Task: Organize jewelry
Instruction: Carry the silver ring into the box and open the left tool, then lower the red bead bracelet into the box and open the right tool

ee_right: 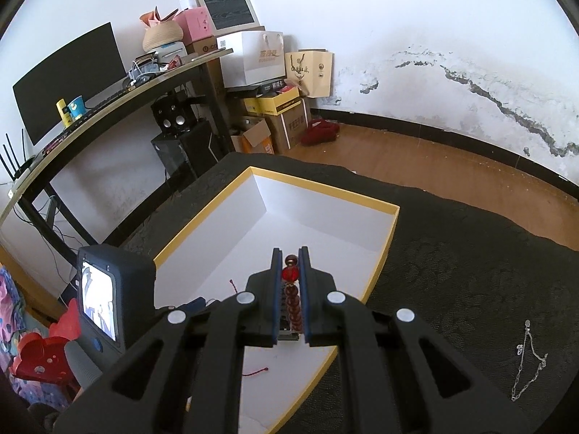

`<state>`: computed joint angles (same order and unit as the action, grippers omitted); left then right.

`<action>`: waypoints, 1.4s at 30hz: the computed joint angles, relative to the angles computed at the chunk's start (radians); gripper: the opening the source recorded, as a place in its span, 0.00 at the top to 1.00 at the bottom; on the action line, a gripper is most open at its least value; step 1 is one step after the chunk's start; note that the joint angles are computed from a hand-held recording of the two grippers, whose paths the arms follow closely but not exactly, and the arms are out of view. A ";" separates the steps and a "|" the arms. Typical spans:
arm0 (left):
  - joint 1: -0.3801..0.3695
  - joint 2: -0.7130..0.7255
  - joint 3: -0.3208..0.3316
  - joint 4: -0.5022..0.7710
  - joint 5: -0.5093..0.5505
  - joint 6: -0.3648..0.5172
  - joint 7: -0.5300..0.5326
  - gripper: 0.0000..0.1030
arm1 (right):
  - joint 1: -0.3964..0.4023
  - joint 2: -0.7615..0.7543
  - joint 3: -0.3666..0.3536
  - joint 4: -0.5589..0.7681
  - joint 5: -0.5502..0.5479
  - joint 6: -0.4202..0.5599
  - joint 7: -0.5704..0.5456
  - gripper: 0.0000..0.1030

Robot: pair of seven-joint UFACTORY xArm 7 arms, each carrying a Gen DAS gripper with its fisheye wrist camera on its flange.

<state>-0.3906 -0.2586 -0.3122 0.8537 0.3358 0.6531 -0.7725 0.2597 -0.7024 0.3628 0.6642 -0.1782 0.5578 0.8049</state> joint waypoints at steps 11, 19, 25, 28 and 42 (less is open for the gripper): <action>-0.011 -0.043 0.004 -0.014 -0.045 0.000 0.012 0.11 | -0.004 0.030 0.007 0.011 -0.009 -0.010 0.015 0.91; -0.021 -0.168 0.012 -0.096 -0.092 0.004 0.076 0.11 | -0.004 0.097 0.003 0.025 -0.018 -0.030 0.025 0.91; 0.021 -0.235 -0.001 -0.139 -0.110 0.000 0.091 0.11 | 0.000 0.160 -0.004 0.022 -0.028 -0.030 0.034 0.91; 0.024 -0.234 -0.002 -0.139 -0.126 -0.004 0.102 0.11 | -0.004 0.186 -0.004 0.022 -0.044 -0.029 0.047 0.91; 0.033 -0.235 -0.022 -0.134 -0.133 -0.013 0.112 0.11 | -0.002 0.197 -0.014 0.013 -0.113 -0.068 0.089 0.06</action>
<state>-0.3578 -0.4932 -0.3339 0.7198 0.2024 0.6400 -0.6608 0.2579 -0.5053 0.3493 0.6769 -0.2914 0.4900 0.8942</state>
